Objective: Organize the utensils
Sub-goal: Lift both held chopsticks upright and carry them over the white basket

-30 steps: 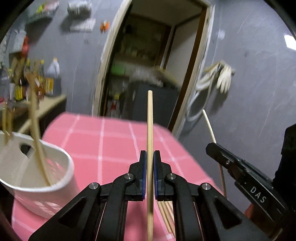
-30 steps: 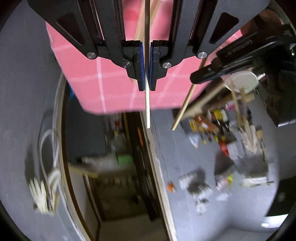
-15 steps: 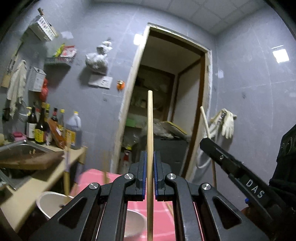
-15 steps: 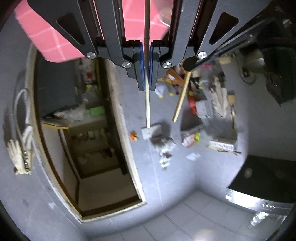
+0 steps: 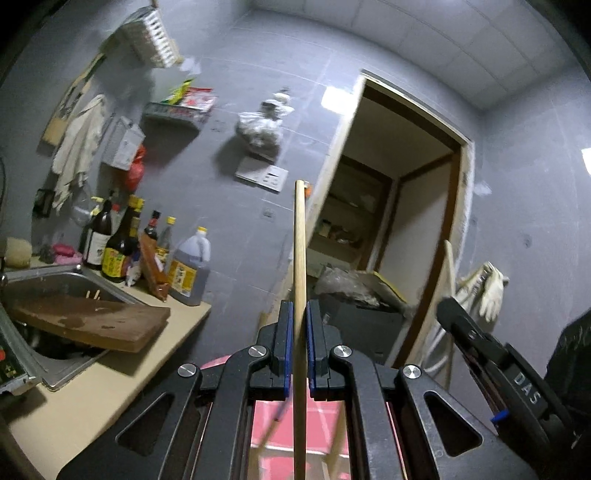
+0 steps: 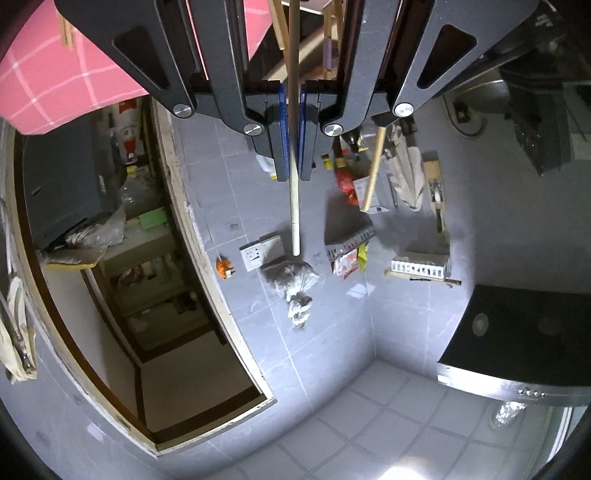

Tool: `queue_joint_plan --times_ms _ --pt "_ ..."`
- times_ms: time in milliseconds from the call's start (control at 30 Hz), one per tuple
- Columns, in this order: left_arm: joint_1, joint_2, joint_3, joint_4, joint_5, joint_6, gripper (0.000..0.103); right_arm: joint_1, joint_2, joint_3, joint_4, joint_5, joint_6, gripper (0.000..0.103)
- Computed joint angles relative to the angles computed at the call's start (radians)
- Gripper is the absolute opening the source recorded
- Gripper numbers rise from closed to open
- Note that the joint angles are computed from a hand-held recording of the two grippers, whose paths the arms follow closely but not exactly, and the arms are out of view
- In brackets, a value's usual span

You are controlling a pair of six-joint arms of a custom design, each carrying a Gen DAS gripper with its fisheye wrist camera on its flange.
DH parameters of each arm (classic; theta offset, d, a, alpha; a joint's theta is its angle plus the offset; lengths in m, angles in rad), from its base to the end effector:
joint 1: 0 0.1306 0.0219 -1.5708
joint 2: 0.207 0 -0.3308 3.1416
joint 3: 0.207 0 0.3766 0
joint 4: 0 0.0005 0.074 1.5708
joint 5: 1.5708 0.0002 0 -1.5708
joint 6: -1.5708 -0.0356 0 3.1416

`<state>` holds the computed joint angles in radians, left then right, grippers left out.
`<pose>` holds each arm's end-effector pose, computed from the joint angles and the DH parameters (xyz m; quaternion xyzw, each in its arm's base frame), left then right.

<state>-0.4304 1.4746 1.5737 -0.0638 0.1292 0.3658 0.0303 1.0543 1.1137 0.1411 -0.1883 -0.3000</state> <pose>0.4909 -0.2310 0.5003 0.0688 0.6912 -0.3197 0.6444 0.4035 0.0184 0.4895 0.0126 0.6341 0.1854 0.7506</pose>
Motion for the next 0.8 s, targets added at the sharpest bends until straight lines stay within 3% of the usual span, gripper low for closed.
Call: queue_joint_plan --times_ms 200,433,633,800 --pt "0.016 0.020 -0.011 0.054 -0.047 0.040 0.004 0.026 0.026 0.001 -0.017 0.085 0.034 0.003" --pt "0.002 0.031 -0.046 0.110 -0.128 0.028 0.004 0.036 0.043 -0.029 0.015 0.158 0.059 0.003" --pt "-0.017 0.027 -0.100 0.179 -0.190 -0.002 0.005 0.041 0.043 -0.063 0.064 0.167 0.075 0.003" --pt "-0.030 0.028 -0.125 0.200 -0.225 -0.003 0.005 0.058 0.040 -0.072 0.053 0.167 0.113 0.003"
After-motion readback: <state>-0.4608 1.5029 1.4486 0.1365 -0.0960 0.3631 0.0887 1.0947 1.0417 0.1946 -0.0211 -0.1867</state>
